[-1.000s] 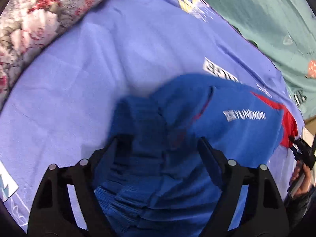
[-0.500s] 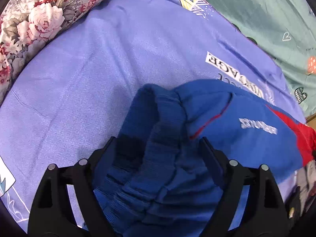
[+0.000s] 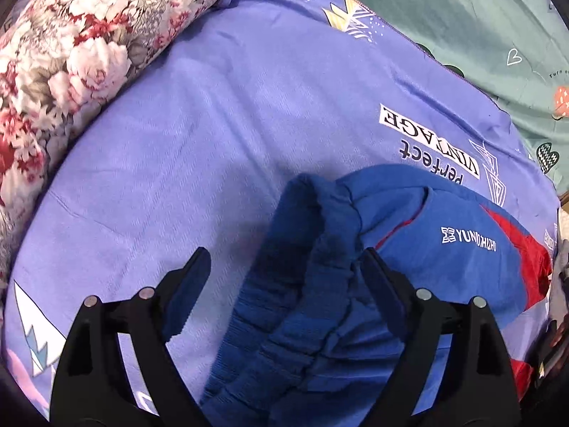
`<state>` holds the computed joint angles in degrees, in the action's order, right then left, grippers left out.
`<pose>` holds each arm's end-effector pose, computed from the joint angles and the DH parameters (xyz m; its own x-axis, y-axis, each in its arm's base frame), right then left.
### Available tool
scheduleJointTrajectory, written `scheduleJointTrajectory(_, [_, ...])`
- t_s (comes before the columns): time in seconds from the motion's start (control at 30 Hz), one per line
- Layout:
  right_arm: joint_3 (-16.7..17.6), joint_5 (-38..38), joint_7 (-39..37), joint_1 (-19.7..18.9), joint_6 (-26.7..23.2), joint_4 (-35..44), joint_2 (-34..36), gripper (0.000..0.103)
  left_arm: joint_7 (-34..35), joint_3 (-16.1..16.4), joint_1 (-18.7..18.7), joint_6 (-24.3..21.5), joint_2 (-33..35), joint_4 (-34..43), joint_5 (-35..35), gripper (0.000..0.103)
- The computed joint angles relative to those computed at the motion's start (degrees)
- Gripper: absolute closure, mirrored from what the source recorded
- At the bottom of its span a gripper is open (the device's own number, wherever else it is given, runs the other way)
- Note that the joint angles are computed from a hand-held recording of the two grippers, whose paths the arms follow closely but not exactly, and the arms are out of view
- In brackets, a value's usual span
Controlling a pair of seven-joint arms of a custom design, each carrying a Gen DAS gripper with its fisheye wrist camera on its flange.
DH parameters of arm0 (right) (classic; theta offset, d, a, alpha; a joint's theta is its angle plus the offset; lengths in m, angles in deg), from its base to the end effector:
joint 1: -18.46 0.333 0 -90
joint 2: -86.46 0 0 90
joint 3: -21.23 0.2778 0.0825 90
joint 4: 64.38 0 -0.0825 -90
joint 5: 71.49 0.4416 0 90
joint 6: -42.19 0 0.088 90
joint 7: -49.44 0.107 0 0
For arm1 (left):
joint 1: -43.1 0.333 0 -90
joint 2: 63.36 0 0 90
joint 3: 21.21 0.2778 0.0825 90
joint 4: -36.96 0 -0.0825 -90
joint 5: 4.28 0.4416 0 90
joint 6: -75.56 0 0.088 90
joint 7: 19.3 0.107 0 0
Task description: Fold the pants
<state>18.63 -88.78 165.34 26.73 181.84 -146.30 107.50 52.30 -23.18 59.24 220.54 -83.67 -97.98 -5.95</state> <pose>0.7559 0.0796 0.5111 -0.1880 -0.9817 0.0297 -0.7601 0.1262 -0.6374 0.5302 0.1338 0.4651 0.5079 -0.8438 0.1732 -0.7076 -0.5234 -0.4746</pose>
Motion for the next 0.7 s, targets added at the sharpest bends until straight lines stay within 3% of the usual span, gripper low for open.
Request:
scheduleJointTrajectory(0.07, [5.32,12.65,-10.24,-3.96,-0.02,1.0,0.78,0.053,2.13,0.4,-0.54,-0.65,1.42,1.46,-0.34,0.015])
scheduleJointTrajectory(0.13, [8.74,22.53,-19.05,-5.97,-3.78,3.78,2.79,0.053,2.61,-0.19,-0.52,-1.75,3.77,3.71,1.25,0.015])
scheduleJointTrajectory(0.23, [9.23,25.7,-23.9,-4.13,-7.09,6.78,5.32,0.053,3.01,-0.06,-0.89,-2.51,6.16,5.97,2.13,0.015])
scheduleJointTrajectory(0.37, [10.77,35.22,-25.75,-5.33,-16.33,16.4,13.02,0.053,3.12,-0.04,-1.51,-3.52,8.76,8.54,2.64,0.016])
scheduleJointTrajectory(0.43, [10.16,34.27,-28.56,-4.45,-17.31,19.6,15.26,0.053,0.98,-0.93,-1.42,-4.62,10.61,10.21,7.2,0.019])
scheduleJointTrajectory(0.47, [9.17,32.71,-29.09,-3.69,-16.23,19.53,15.32,0.053,0.47,-0.93,-1.65,-4.8,11.33,10.82,8.02,0.026])
scheduleJointTrajectory(0.57, [3.91,24.19,-21.71,-0.25,-14.27,22.78,17.71,0.053,3.57,0.97,-2.78,-4.98,12.11,11.92,1.28,0.035])
scheduleJointTrajectory(0.63, [6.03,28.34,-18.12,-3.29,-17.07,26.49,19.81,0.053,5.5,2.54,-3.09,-3.16,10.96,10.82,-6.21,0.033])
scheduleJointTrajectory(0.7, [9.67,34.28,-21.18,-6.56,-18.74,27.57,19.7,0.053,6.99,3.54,-3.3,-2.39,9.38,9.43,-12.58,0.024])
